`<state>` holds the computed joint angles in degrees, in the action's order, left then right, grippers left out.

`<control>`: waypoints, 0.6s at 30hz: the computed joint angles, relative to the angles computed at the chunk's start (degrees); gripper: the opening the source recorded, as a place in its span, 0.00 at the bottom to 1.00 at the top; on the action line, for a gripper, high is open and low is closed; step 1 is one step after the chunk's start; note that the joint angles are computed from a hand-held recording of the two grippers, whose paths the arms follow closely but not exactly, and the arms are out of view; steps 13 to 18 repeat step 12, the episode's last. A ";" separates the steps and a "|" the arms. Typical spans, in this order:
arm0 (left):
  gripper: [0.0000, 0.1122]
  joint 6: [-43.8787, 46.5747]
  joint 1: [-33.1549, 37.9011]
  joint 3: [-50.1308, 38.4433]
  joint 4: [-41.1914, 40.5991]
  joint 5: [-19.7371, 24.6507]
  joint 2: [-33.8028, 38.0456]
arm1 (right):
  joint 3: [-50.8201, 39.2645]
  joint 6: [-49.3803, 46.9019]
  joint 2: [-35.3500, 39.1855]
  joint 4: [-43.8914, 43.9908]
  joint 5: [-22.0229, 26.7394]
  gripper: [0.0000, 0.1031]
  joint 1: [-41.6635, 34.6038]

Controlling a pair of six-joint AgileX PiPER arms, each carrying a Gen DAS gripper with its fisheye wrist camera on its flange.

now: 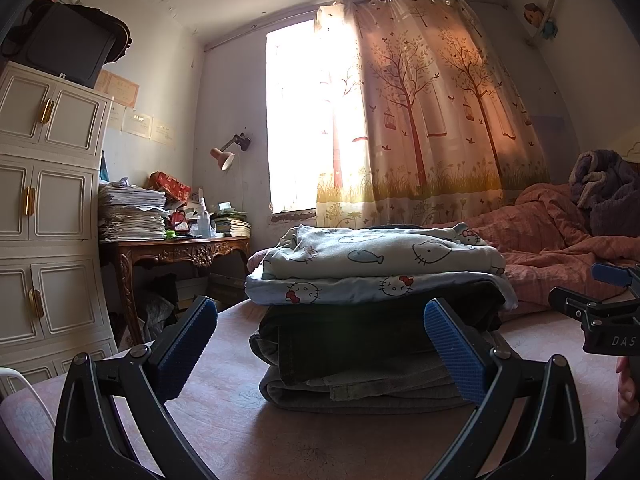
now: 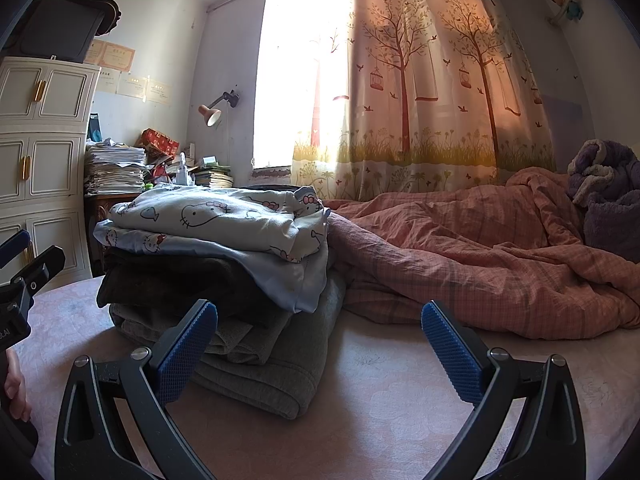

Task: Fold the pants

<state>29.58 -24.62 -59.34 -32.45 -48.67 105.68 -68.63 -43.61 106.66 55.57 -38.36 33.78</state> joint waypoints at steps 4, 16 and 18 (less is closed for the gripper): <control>0.92 0.02 -0.04 -0.01 -0.08 0.00 0.00 | -0.10 -0.15 -0.03 0.09 0.13 0.99 -0.07; 0.92 -0.22 -0.04 0.16 0.12 0.15 -0.22 | -0.02 -0.27 -0.06 0.26 0.05 0.99 0.06; 0.92 -0.22 -0.04 0.16 0.12 0.15 -0.22 | -0.02 -0.27 -0.06 0.26 0.05 0.99 0.06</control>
